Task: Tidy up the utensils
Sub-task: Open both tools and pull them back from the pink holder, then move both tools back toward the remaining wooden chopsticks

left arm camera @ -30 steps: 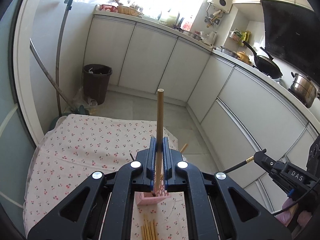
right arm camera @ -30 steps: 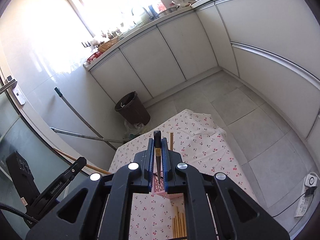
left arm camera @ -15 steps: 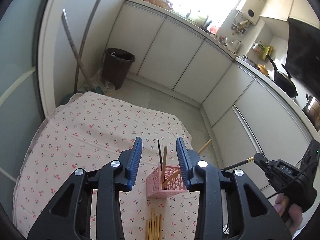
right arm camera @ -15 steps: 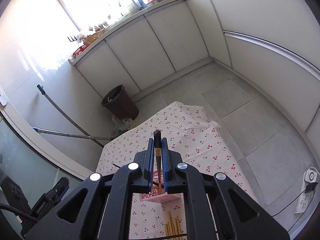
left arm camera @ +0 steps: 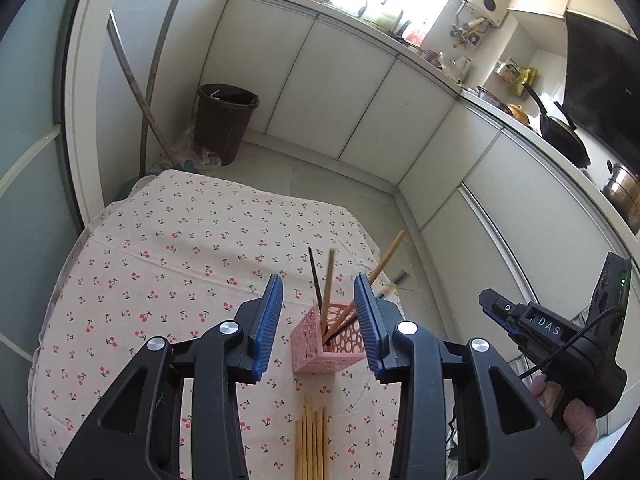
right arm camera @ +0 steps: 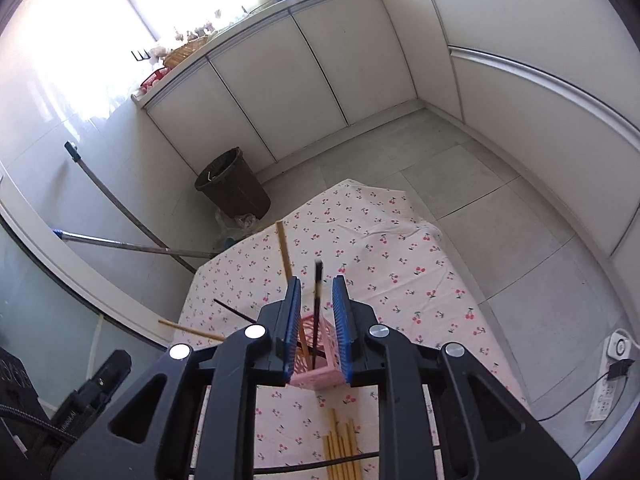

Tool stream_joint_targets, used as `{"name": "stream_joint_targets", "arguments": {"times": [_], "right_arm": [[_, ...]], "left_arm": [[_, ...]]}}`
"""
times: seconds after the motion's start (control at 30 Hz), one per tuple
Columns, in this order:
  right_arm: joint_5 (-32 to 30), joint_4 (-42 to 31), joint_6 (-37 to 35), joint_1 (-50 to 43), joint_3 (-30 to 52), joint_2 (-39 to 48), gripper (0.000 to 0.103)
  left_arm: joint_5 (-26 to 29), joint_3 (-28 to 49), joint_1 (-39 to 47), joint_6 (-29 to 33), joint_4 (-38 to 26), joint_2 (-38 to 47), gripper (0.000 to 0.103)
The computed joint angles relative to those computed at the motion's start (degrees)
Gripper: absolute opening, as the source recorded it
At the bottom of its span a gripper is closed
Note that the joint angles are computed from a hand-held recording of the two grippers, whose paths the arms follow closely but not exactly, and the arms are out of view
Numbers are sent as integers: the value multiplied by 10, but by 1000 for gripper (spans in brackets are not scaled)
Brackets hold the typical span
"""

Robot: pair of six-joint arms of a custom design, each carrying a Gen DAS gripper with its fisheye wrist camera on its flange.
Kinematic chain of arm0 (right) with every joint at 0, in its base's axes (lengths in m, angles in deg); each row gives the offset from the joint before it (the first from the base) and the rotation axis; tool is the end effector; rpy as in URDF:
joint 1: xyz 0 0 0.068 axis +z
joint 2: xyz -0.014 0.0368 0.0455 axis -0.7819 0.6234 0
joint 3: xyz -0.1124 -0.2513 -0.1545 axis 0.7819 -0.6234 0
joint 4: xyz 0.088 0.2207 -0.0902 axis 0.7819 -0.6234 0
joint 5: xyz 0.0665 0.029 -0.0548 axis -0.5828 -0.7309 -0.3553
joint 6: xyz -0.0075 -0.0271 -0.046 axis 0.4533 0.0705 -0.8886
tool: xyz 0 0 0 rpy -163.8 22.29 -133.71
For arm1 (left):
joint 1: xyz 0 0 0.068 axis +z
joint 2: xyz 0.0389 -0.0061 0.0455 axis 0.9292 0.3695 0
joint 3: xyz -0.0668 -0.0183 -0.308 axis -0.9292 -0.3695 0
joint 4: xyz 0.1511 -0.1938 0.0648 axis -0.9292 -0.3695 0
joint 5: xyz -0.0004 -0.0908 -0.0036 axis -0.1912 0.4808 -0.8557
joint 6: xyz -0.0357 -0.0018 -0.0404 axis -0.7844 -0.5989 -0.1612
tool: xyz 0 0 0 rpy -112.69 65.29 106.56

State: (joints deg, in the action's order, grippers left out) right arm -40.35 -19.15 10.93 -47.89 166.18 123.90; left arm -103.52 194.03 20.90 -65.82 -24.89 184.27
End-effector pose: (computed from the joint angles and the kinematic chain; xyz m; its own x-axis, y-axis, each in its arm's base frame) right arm 0.3421 0.0347 0.4302 -0.7788 0.2064 -0.5924 -0.1099 0.8848 0.4528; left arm 0.2466 -0.2408 0.4485 -0.5788 -0.4476 -0.6816 -0.2224 0.8908 -0.3962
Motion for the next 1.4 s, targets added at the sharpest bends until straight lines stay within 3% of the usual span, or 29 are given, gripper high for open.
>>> {"name": "stream_joint_targets", "arguments": {"times": [0.3,0.63,0.73,1.03,1.2,1.4], "right_arm": [[53,13,-53,15,-114,-88,37],[70,19,-75,16,-228,-172,44],[79,21,-81,13,-255,-191,55],[85,16,-111,-14,-328,-228,65],[72,7,-124,-39,-353,-244,77],[75,-1,-141,-52,-379,-260,79]], "left_arm": [[-2,20,-41,-17,-50,29,50],[-1,-22,-91,-75,-74,28,70],[4,-34,-103,-97,-85,31,74],[21,-57,-127,-122,-97,37,80],[15,-61,-140,-137,-106,40,85],[25,-80,-145,-149,-111,38,90]]}}
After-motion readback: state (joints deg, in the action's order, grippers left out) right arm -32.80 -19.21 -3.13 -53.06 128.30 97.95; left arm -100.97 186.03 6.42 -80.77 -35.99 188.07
